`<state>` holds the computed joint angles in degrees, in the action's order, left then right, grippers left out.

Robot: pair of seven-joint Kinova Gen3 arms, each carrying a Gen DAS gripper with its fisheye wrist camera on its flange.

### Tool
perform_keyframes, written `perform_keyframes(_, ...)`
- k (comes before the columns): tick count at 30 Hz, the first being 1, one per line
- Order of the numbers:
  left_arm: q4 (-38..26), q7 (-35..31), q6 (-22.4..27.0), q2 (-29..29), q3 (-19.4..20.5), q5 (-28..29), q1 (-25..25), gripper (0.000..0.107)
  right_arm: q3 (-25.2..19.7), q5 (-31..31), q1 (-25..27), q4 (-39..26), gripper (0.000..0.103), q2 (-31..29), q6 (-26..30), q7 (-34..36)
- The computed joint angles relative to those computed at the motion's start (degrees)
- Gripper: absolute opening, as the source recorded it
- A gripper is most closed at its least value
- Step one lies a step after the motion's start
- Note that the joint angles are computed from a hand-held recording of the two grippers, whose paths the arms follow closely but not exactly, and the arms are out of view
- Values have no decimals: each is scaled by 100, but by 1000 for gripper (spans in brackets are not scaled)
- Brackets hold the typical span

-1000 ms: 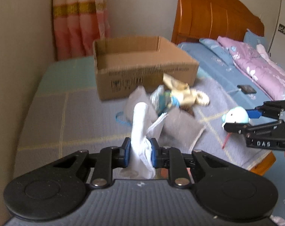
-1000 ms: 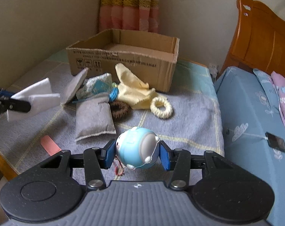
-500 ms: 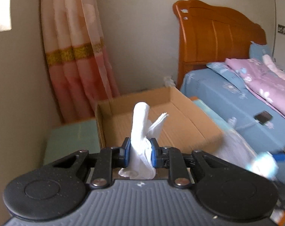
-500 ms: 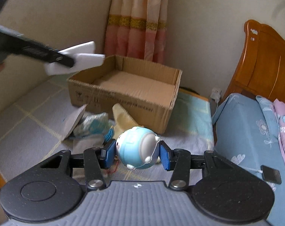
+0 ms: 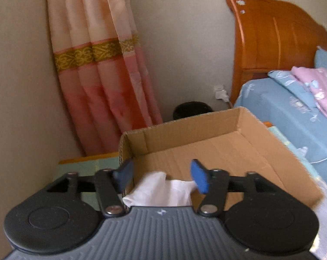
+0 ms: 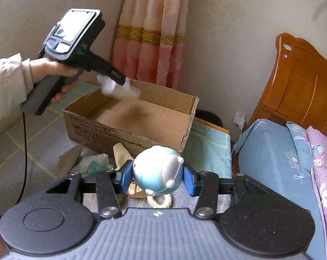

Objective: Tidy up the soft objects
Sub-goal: 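Carry the tissue to the cardboard box and open the left tool, then carry the blue plush toy into the box and open the right tool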

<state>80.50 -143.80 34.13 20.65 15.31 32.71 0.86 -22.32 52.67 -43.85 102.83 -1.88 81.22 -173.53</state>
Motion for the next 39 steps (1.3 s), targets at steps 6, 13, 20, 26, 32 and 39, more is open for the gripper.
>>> perform_keyframes(6, 336, -553, 504, -550, -60, 573, -459, 87, 102, 4, 60, -132, 53, 108, -157, 198)
perform_keyframes(13, 925, -927, 1236, -1314, -704, 953, -640, 97, 299, 23, 225, -389, 53, 123, -539, 584)
perform_keyframes(20, 1992, -1056, 1066, -2069, -1387, 1088, -556, 98, 785, -392, 855, -916, 53, 316, -1254, 1436)
perform_keyframes(26, 2321, -1212, 1426, -2353, -1854, 1203, -649, 98, 1302, -936, 1402, -1608, 53, 833, -1813, 2308)
perform_keyframes(32, 2428, -1045, 1334, -2479, -1948, 1097, -662, 98, 1738, -1343, 1770, -2482, 70, 1566, -1962, 2738)
perform_keyframes(39, 2511, -1235, 1302, -2562, -2075, 1272, -652, 98, 2134, -1309, 1414, -2606, 103, 1635, -1585, 2467)
